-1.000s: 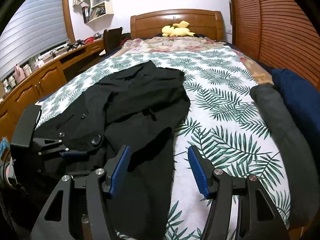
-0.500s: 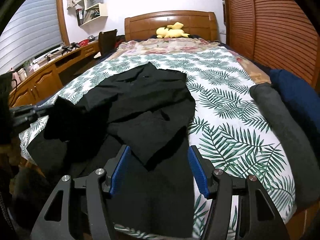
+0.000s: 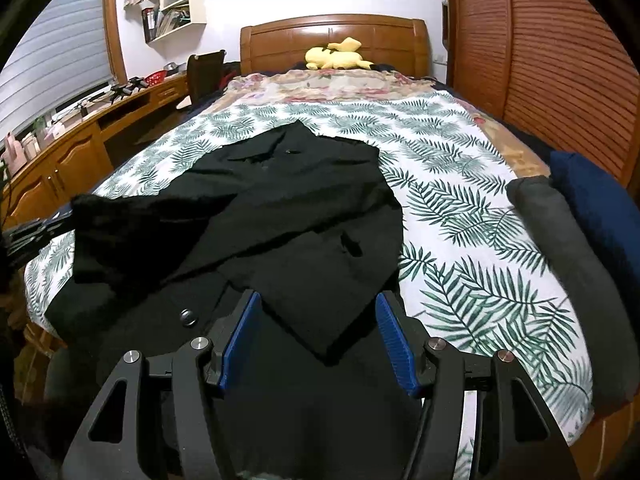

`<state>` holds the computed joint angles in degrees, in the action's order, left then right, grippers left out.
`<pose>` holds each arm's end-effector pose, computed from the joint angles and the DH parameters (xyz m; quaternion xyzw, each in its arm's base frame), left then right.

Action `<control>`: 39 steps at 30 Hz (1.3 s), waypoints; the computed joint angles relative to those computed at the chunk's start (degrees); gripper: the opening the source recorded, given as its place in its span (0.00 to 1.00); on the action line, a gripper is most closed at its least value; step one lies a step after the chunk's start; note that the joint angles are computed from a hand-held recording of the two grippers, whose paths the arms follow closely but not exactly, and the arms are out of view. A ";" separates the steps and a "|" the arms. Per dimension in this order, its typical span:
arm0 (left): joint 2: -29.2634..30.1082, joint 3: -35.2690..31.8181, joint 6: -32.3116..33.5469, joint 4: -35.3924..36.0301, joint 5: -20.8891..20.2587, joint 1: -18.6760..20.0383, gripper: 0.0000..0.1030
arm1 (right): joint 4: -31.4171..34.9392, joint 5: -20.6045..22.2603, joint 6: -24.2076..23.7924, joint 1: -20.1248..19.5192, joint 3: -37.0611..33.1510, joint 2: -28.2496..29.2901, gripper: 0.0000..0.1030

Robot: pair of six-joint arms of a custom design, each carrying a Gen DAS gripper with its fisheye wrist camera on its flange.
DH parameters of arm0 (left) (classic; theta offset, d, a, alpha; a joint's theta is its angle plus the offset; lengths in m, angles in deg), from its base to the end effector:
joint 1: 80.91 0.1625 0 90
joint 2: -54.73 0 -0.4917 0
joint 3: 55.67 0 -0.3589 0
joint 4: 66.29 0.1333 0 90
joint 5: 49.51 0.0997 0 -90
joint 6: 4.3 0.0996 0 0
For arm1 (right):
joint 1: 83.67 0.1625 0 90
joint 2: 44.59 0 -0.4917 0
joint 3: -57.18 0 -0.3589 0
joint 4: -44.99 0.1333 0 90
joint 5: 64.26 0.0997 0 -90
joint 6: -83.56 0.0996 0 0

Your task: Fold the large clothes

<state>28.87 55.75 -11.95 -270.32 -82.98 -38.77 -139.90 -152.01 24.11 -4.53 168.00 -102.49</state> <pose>-0.2879 -0.5523 0.0184 0.1841 0.8417 -0.4054 0.3053 0.0182 -0.6331 0.2854 0.3905 -0.8479 0.3033 0.1912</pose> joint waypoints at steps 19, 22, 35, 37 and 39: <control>-2.49 2.96 -24.79 21.84 5.87 0.59 0.03 | 13.46 -4.34 -7.73 3.56 -15.99 10.70 0.60; -2.40 4.20 -26.28 21.27 5.79 -0.30 0.03 | 12.57 -3.86 -7.88 3.15 -14.02 9.82 0.60; -2.46 10.28 -17.11 8.72 4.72 -3.50 0.76 | 0.04 -5.02 -5.19 0.11 -0.13 1.24 0.60; -2.90 10.57 -16.64 9.16 4.10 -3.16 0.76 | -1.48 -6.39 -4.65 0.06 0.63 1.05 0.60; -3.26 11.00 -16.42 9.28 3.63 -2.82 0.76 | -2.46 -7.31 -3.79 -0.05 0.92 0.91 0.60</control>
<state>25.61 66.76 -28.36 -261.04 -79.35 -41.58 -142.36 -159.32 20.32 -4.59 168.93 -101.58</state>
